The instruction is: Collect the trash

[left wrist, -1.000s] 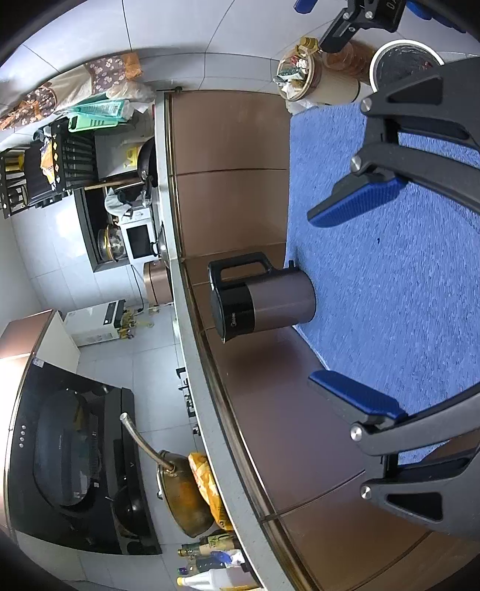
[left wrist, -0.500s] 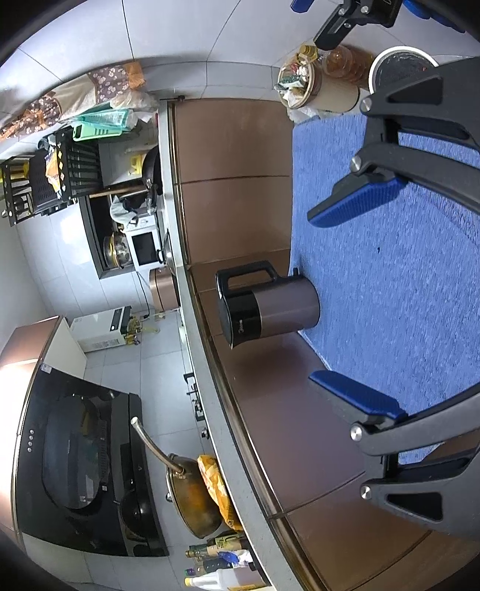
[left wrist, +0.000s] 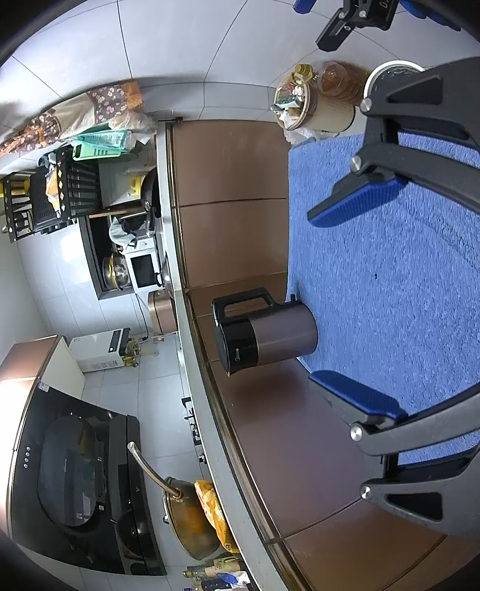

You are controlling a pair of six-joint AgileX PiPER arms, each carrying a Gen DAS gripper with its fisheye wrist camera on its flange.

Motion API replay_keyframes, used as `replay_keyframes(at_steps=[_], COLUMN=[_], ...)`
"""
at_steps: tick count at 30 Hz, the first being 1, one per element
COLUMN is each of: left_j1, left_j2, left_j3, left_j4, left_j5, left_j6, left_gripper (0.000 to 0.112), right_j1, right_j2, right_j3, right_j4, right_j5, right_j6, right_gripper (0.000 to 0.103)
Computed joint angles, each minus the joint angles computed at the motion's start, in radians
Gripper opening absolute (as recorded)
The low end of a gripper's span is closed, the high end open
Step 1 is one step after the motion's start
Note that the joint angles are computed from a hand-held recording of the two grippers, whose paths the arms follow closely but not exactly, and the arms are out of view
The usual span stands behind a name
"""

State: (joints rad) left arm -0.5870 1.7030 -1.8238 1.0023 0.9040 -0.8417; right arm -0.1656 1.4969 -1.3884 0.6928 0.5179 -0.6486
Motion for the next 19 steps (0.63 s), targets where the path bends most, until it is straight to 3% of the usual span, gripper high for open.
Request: replay_keyframes(at_steps=[19], left_j1=[0.033], left_j2=[0.026], left_j3=[-0.008], left_j4=[-0.056], left_j5=[-0.012], left_j6=[0.014], left_gripper=[0.079], right_j1=[0.015], right_j2=[0.031], right_j3=[-0.009], right_j4=[-0.065], right_j5=[-0.013], right_j6=[0.056], right_gripper=[0.103])
